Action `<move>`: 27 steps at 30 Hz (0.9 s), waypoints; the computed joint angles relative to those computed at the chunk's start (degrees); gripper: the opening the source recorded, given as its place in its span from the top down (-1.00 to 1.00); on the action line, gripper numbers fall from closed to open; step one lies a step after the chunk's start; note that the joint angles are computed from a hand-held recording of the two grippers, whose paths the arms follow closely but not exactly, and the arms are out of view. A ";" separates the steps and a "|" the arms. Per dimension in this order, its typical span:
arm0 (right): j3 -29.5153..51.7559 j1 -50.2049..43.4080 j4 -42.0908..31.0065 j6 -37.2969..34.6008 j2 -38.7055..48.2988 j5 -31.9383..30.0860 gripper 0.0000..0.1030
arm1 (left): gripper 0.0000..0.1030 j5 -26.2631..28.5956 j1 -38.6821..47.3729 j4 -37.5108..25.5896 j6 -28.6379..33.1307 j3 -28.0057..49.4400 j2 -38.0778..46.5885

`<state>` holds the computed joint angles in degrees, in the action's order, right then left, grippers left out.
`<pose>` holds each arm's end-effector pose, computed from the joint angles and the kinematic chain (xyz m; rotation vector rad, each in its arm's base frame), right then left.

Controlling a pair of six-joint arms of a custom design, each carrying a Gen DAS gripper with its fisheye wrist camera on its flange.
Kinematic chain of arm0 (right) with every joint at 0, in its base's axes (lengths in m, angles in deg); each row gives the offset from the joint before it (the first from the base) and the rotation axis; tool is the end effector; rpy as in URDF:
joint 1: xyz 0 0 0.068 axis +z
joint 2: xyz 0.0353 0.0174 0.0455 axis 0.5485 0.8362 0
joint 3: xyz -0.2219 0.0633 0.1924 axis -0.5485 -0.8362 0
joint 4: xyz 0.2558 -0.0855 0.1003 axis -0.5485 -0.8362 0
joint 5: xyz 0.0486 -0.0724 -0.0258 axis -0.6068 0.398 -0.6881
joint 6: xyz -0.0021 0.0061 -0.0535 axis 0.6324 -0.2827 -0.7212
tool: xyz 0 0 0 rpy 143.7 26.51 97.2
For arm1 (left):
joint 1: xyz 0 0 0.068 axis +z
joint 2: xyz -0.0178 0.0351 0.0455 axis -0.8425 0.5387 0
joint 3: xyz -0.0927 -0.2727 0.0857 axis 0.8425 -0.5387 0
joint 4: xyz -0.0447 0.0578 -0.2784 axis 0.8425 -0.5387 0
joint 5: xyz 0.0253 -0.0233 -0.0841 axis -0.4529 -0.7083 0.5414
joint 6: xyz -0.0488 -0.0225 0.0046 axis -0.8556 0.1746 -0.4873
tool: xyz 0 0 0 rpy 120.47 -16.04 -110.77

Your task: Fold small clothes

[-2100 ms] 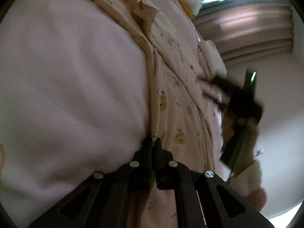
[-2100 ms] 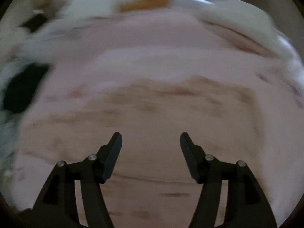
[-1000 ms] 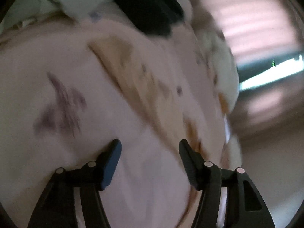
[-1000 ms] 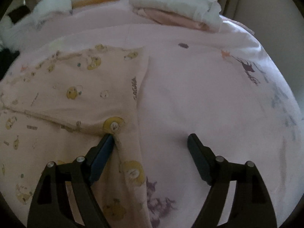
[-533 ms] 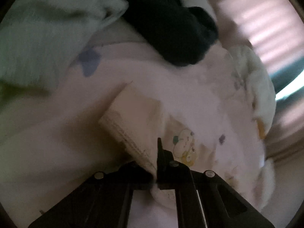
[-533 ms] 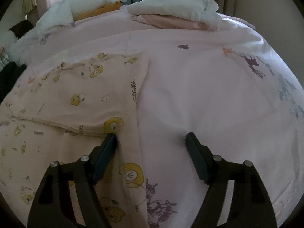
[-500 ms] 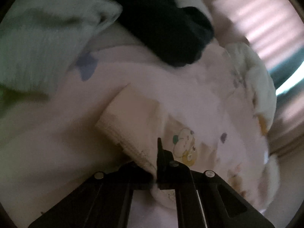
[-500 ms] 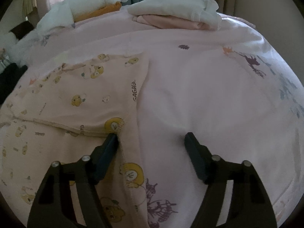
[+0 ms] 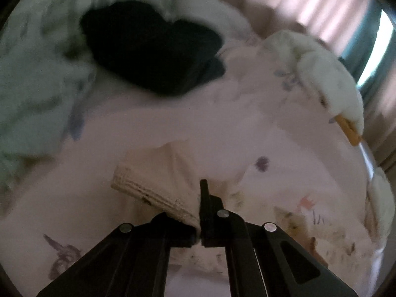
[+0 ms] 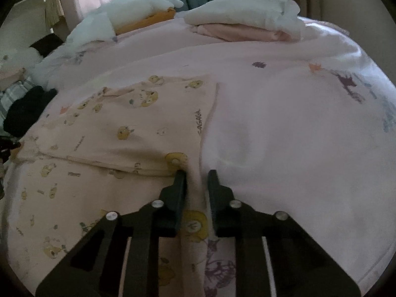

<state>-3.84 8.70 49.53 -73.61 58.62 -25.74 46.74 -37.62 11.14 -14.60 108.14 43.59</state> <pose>0.3098 -0.1208 0.1272 -0.3104 2.3916 0.3106 0.1986 0.0766 0.1910 -1.1433 2.0909 0.0422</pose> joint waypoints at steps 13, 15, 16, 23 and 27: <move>6.86 -4.12 -10.08 -0.08 6.39 -10.34 0.61 | 0.97 -12.12 -27.84 -11.05 -11.34 14.64 -1.48; 7.13 -4.25 -10.56 0.00 6.62 -10.75 0.61 | 0.98 -13.12 -32.71 -10.28 -13.50 15.37 -0.38; 6.77 -4.12 -10.21 0.08 6.31 -10.52 0.61 | 0.97 -13.56 -36.17 -9.16 -15.29 15.91 1.07; 8.05 -4.67 -12.09 -0.34 6.99 -11.31 0.63 | 0.98 -15.46 -48.52 1.94 -19.45 22.60 18.47; 10.05 -5.39 -14.99 -0.94 8.50 -12.58 0.65 | 0.98 -15.98 -53.63 5.87 -19.59 28.37 27.53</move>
<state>6.21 3.31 34.53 -74.54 67.12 -38.32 30.76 -91.25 17.01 -34.19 136.51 71.12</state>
